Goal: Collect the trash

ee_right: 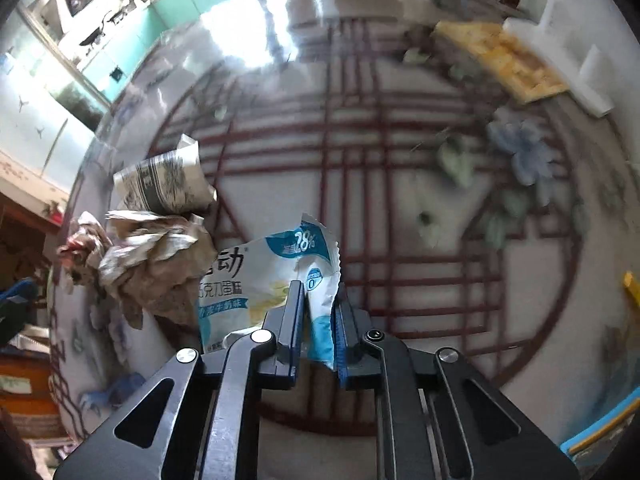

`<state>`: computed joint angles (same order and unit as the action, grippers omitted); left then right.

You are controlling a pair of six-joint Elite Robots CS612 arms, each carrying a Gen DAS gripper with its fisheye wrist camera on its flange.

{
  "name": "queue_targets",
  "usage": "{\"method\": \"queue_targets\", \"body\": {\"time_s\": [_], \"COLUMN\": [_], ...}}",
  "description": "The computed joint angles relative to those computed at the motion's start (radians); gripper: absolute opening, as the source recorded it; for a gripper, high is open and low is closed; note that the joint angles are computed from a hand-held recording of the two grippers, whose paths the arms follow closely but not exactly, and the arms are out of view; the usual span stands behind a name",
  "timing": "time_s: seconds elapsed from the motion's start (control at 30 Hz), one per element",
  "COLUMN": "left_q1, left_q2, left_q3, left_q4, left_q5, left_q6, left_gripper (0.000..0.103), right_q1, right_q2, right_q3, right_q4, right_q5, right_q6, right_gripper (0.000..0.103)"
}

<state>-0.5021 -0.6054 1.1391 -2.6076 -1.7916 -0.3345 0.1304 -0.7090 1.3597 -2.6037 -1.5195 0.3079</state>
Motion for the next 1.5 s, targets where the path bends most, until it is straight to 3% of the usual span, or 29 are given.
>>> {"method": "queue_targets", "body": {"time_s": [0.2,0.37,0.47,0.53,0.6,0.63,0.67,0.73,0.9,1.1,1.5], "left_q1": [-0.016,-0.027,-0.025,-0.023,-0.023,-0.022,-0.021,-0.02,-0.017,-0.012,-0.002], "left_q2": [0.105,0.163,0.174,0.163,0.141,0.129,0.114,0.076,-0.006,-0.083,-0.136], "left_q3": [-0.174,-0.269,-0.277,-0.246,-0.208,-0.19,-0.164,-0.104,0.021,0.156,0.257], "left_q4": [0.121,0.244,0.265,0.215,0.159,0.13,0.089,0.007,-0.107,-0.208,-0.267], "left_q5": [-0.051,-0.064,-0.091,-0.1,-0.097,-0.099,-0.101,-0.088,-0.037,0.047,0.106], "left_q6": [-0.001,0.037,0.026,0.01,0.032,0.039,0.044,0.057,0.079,0.03,-0.028], "left_gripper": [0.059,0.059,0.059,0.047,0.043,0.041,0.041,0.041,0.041,0.042,0.044], "right_q1": [-0.003,-0.011,-0.011,-0.014,-0.016,-0.018,-0.019,-0.016,-0.013,0.0,0.02], "right_q2": [-0.063,-0.085,-0.069,-0.064,-0.061,-0.059,-0.056,-0.052,-0.033,-0.017,-0.008], "right_q3": [0.097,0.129,0.1,0.095,0.094,0.094,0.096,0.101,0.07,0.032,0.004], "right_q4": [-0.112,-0.134,-0.112,-0.108,-0.11,-0.113,-0.123,-0.156,-0.121,-0.064,-0.037], "right_q5": [-0.064,-0.055,-0.03,-0.003,0.015,0.025,0.03,0.009,-0.004,-0.042,-0.103], "right_q6": [0.003,0.036,0.045,0.055,0.069,0.08,0.093,0.122,0.12,0.078,0.012], "right_gripper": [0.011,0.011,0.011,0.011,0.015,0.028,0.052,0.081,0.081,0.081,0.082]}}
